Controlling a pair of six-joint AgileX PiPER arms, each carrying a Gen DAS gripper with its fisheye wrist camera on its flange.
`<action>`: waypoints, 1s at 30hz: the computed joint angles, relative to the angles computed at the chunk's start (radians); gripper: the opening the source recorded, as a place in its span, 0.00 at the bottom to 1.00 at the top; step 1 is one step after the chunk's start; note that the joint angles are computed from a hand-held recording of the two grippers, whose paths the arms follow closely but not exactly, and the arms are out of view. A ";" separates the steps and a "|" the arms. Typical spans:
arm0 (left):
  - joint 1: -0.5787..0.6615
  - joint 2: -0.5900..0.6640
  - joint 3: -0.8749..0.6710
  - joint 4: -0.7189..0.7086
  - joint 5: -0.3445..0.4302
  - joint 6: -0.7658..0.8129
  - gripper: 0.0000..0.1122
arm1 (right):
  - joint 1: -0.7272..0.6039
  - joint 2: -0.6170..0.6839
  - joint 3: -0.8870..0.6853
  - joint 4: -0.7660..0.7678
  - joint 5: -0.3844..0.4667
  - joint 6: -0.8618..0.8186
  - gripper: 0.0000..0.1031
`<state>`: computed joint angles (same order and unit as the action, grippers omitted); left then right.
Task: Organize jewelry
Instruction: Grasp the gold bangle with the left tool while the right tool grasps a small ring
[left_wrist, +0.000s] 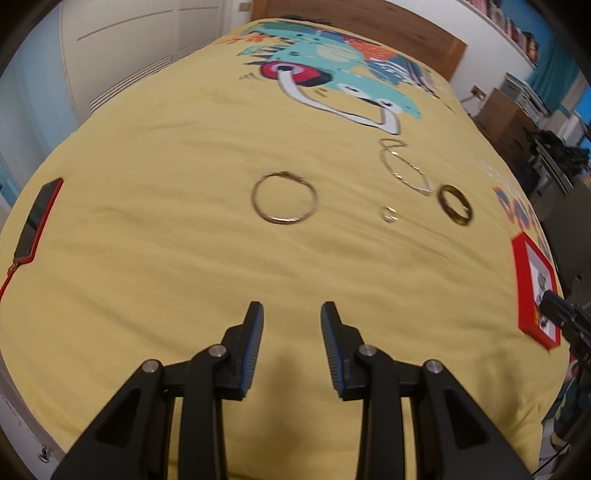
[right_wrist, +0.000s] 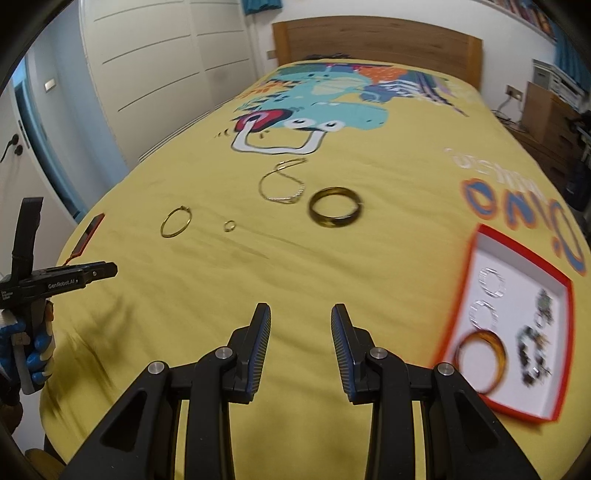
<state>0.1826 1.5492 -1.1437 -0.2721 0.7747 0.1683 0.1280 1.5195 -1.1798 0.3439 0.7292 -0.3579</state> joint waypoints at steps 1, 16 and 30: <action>0.013 0.028 -0.018 -0.011 -0.002 0.009 0.27 | 0.016 0.030 -0.021 -0.002 -0.004 0.004 0.33; 0.052 0.467 -0.466 -0.029 0.058 -0.019 0.27 | 0.186 0.531 -0.496 0.011 0.053 0.038 0.33; -0.005 0.573 -0.572 0.071 0.045 -0.042 0.09 | 0.233 0.773 -0.794 -0.018 0.120 0.115 0.21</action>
